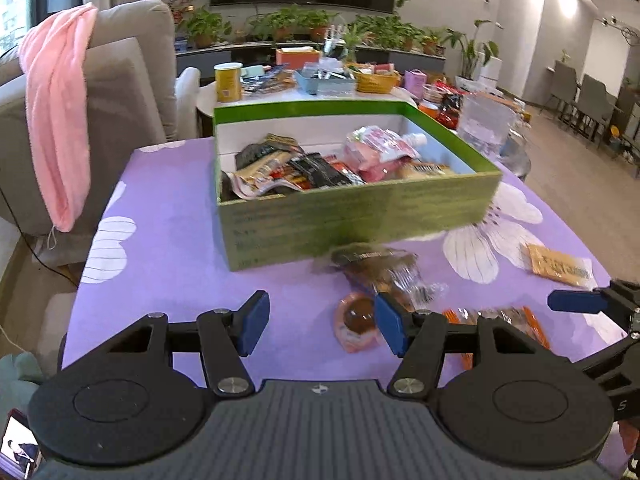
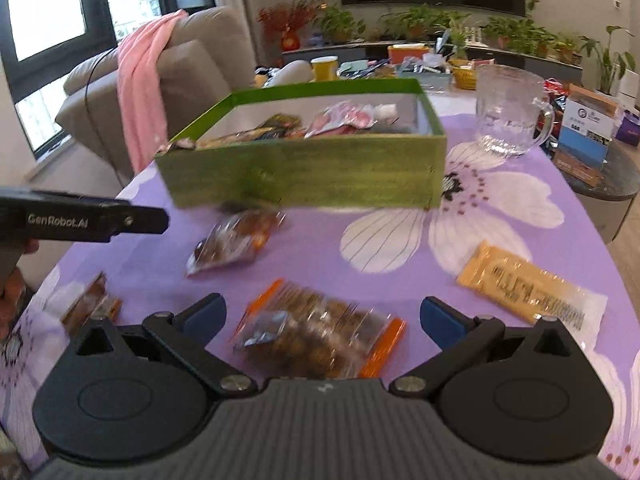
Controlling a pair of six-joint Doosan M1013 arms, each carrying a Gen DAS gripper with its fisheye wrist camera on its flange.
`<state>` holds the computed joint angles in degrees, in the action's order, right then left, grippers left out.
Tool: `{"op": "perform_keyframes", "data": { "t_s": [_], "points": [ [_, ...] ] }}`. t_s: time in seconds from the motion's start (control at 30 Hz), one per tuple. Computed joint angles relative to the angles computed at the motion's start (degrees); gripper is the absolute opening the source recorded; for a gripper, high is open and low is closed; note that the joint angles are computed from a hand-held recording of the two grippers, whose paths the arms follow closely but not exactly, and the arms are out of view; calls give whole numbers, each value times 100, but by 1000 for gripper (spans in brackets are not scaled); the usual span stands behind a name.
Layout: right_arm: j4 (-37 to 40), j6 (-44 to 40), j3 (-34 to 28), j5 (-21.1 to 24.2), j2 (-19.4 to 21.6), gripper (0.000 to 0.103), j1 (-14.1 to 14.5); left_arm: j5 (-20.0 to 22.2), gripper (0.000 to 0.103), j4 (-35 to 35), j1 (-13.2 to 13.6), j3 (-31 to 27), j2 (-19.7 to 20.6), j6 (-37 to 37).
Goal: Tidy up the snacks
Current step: 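Move the left tool to the round orange cup snack while the right tool reaches the orange-edged nut bag, then grasp the round cup snack with the left tool while the right tool grasps the nut bag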
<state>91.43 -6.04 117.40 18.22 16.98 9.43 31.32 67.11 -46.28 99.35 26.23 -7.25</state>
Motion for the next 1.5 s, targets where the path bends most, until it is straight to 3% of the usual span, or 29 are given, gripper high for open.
{"op": "perform_keyframes", "data": {
  "t_s": [0.43, 0.6, 0.77, 0.97, 1.1, 1.3, 1.5],
  "points": [
    [-507, 258, 38, 30, 74, 61, 34, -103, 55, -744, -15, -97, 174, 1320],
    [-95, -213, 58, 15, 100, 61, 48, -112, 55, -986, 49, -206, 293, 1684],
    [413, -715, 73, 40, 135, 61, 29, -220, 56, -749, 104, -352, 412, 1751],
    [830, -1163, 91, 33, 154, 61, 23, -698, 53, -575, 173, -419, 497, 1889],
    [866, -1277, 92, 3, 156, 61, 35, -910, 35, -371, 181, -313, 447, 1590],
    [1369, -1696, 100, -60, 179, 61, 69, -963, 35, -216, 152, -98, 301, 1151],
    [1479, -1818, 82, -124, 193, 61, 100, -1000, 34, 532, 114, 111, 138, 193]
  ]
}}
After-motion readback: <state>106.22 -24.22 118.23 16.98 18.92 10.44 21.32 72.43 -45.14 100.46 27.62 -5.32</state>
